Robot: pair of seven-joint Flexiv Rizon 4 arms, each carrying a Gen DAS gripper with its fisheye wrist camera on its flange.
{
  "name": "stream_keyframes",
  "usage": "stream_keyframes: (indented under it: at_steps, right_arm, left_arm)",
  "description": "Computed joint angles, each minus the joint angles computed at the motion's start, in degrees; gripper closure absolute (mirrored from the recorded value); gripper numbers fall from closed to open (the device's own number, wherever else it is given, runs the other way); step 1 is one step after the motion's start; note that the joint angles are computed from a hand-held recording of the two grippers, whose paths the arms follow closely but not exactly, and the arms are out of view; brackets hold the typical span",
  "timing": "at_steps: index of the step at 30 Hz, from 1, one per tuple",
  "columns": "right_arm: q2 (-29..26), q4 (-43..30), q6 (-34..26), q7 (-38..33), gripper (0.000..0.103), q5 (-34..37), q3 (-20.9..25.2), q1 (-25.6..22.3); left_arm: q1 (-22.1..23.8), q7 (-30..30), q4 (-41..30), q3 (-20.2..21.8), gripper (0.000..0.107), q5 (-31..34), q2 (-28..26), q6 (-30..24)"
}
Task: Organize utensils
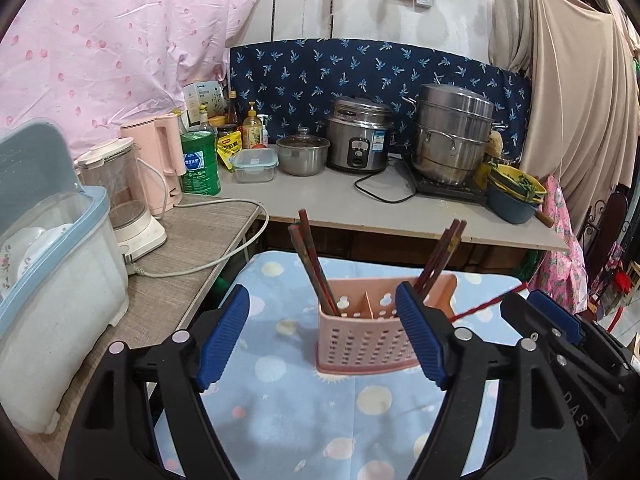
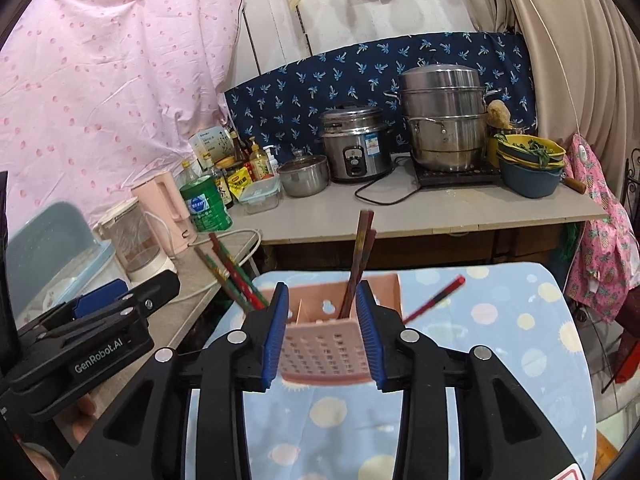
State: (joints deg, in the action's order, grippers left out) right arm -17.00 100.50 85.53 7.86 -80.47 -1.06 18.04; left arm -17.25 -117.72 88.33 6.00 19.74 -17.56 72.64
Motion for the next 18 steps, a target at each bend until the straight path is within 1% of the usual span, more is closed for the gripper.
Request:
stream_keyframes:
  at_steps: [1, 4, 11, 18]
  right_arm:
    - [0.5, 0.8, -0.2, 0.2, 0.067, -0.3, 0.1, 0.0]
    - [2.4, 3.5, -1.1, 1.3, 0.065, -1.6, 1.0, -0.3]
    - [5.4, 7.4, -2.0, 4.9, 0.063, -6.2, 3.5, -2.2]
    - [6.9, 10.5, -3.0, 5.0, 0.063, -5.8, 5.6, -2.8]
  left_arm:
    - [-0.7, -1.0, 0.3, 0.7, 0.031, 1.2, 0.4, -0.4]
    - [-1.7, -2.9, 1.8, 1.3, 0.030, 3.9, 1.9, -1.4]
    - [-0.8, -4.8, 5.8, -0.7, 0.027, 5.8, 5.0, -2.4]
    - [0.3, -6.1, 9.3, -2.4, 0.026, 6.9, 7.0, -3.4]
